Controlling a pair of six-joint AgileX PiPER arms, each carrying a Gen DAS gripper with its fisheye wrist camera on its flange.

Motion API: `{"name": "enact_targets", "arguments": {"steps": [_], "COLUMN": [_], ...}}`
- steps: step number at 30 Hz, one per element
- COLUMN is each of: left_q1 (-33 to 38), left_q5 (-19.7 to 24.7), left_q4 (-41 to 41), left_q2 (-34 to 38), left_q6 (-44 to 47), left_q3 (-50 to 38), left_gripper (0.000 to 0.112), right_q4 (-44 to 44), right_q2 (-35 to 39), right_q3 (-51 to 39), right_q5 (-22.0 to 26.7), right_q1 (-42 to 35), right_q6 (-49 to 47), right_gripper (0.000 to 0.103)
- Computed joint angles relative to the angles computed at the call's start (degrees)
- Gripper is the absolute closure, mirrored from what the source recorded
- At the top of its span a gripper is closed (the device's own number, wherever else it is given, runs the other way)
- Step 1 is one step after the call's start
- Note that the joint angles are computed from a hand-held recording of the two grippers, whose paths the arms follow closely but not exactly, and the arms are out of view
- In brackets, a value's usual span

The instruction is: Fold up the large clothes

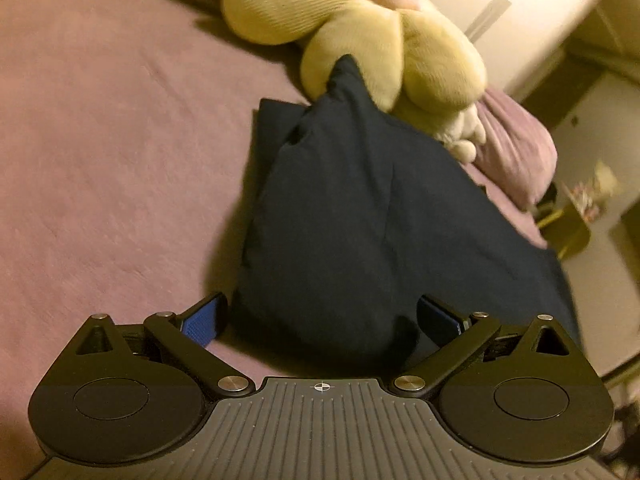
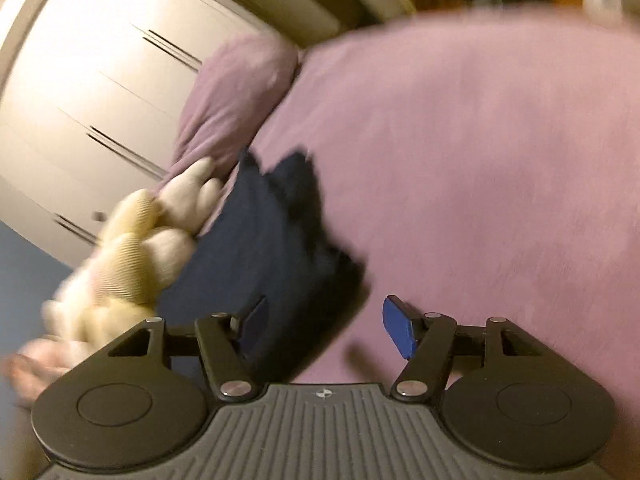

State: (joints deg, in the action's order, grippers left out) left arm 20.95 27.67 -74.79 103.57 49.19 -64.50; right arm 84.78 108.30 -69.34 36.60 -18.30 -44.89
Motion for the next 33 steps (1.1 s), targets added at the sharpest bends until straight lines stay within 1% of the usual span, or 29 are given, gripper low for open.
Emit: {"name": "enact_targets", "arguments": {"steps": [1, 2, 4, 6, 7, 8, 9, 10, 12, 13, 14, 15, 17, 18, 20, 24, 25, 28, 29, 30, 31, 32, 33], "left_q1": [0.2, 0.0, -0.7, -1.6, -1.9, -2.1, -2.5, -2.4, -1.3, -0.7, 0.1, 0.7, 1.5, 2.2, 3.6, 8.3, 9.5, 16.0, 18.4, 20.5, 21.8, 21.9, 21.5], "left_q5": [1.4, 1.4, 0.7, -0.3, -0.4, -0.7, -1.1, -0.9, 1.0, 1.8, 2.5, 3.2, 4.0, 4.9, 7.1, 13.6, 15.2, 22.2, 24.3, 25.7, 25.7, 23.7, 21.1], "left_q4": [-0.5, -0.3, 2.2, 4.4, 5.9, 8.3, 11.8, 13.2, 11.7, 9.5, 5.3, 2.5, -1.0, -2.6, -4.4, -2.6, -0.8, 4.0, 5.9, 7.8, 9.9, 13.6, 17.2], "left_q2": [1.1, 1.9, 4.3, 6.1, 6.6, 7.1, 7.4, 7.7, 7.8, 7.4, 6.5, 5.4, 2.5, 0.7, -2.5, -11.1, -13.1, -20.7, -23.1, -25.5, -27.2, -29.0, -30.4], "left_q6": [-2.0, -4.1, -10.3, -14.3, -16.3, -19.2, -23.4, -25.6, -25.0, -22.8, -18.4, -15.1, -9.8, -7.1, -4.1, -1.2, -1.7, -2.0, -2.7, -3.4, -4.2, -7.0, -10.4], "left_q3": [-1.2, -2.2, -5.4, -8.1, -9.2, -10.1, -11.2, -12.0, -12.2, -11.7, -10.0, -8.7, -6.0, -4.5, -1.7, 5.7, 7.2, 14.3, 16.6, 19.1, 20.8, 22.1, 22.8], "left_gripper": [0.009, 0.009, 0.01, 0.01, 0.011, 0.015, 0.022, 0.025, 0.043, 0.049, 0.06, 0.066, 0.071, 0.074, 0.076, 0.076, 0.076, 0.076, 0.074, 0.069, 0.065, 0.057, 0.056], "right_q4": [1.0, 2.1, 3.8, 5.6, 4.2, 1.5, 0.3, -0.5, -2.5, -3.4, -5.2, -7.1, -11.0, -11.3, -11.4, -9.4, -9.4, -7.9, -9.5, -10.7, -11.4, -12.5, -13.4], "right_q2": [1.9, 3.3, 5.8, 8.7, 10.2, 11.7, 13.3, 14.3, 16.2, 16.5, 16.3, 15.6, 13.4, 12.1, 9.9, 4.0, 2.1, -5.1, -8.3, -11.5, -14.3, -17.5, -20.2], "right_q3": [-1.1, -2.2, -4.6, -7.8, -10.3, -13.2, -15.8, -17.2, -20.3, -20.9, -21.2, -21.0, -19.8, -18.7, -17.1, -11.4, -9.2, 0.3, 3.9, 7.6, 10.8, 14.5, 17.4], "right_q5": [2.5, 3.2, 2.0, 1.9, 1.1, 0.0, -0.7, -1.2, -2.3, -2.9, -3.5, -4.3, -6.6, -7.2, -7.6, -6.5, -5.6, -1.9, -0.2, 1.6, 2.8, 3.9, 4.8], "right_q1": [-0.5, -0.4, 0.6, 1.7, 2.5, 3.6, 4.4, 4.9, 6.0, 6.4, 6.7, 7.1, 8.3, 8.5, 8.7, 7.5, 6.6, 3.2, 1.7, 0.1, -1.2, -2.7, -4.0], "right_q6": [2.2, 3.0, 6.3, 9.8, 13.7, 18.9, 21.7, 23.3, 27.4, 28.5, 29.4, 29.7, 28.9, 27.7, 24.9, 17.7, 16.6, 12.2, 11.7, 10.7, 9.2, 7.1, 5.3], "right_gripper": [0.038, 0.038, 0.039, 0.041, 0.046, 0.048, 0.049, 0.051, 0.057, 0.061, 0.066, 0.068, 0.075, 0.077, 0.082, 0.082, 0.083, 0.082, 0.082, 0.082, 0.082, 0.081, 0.081]}}
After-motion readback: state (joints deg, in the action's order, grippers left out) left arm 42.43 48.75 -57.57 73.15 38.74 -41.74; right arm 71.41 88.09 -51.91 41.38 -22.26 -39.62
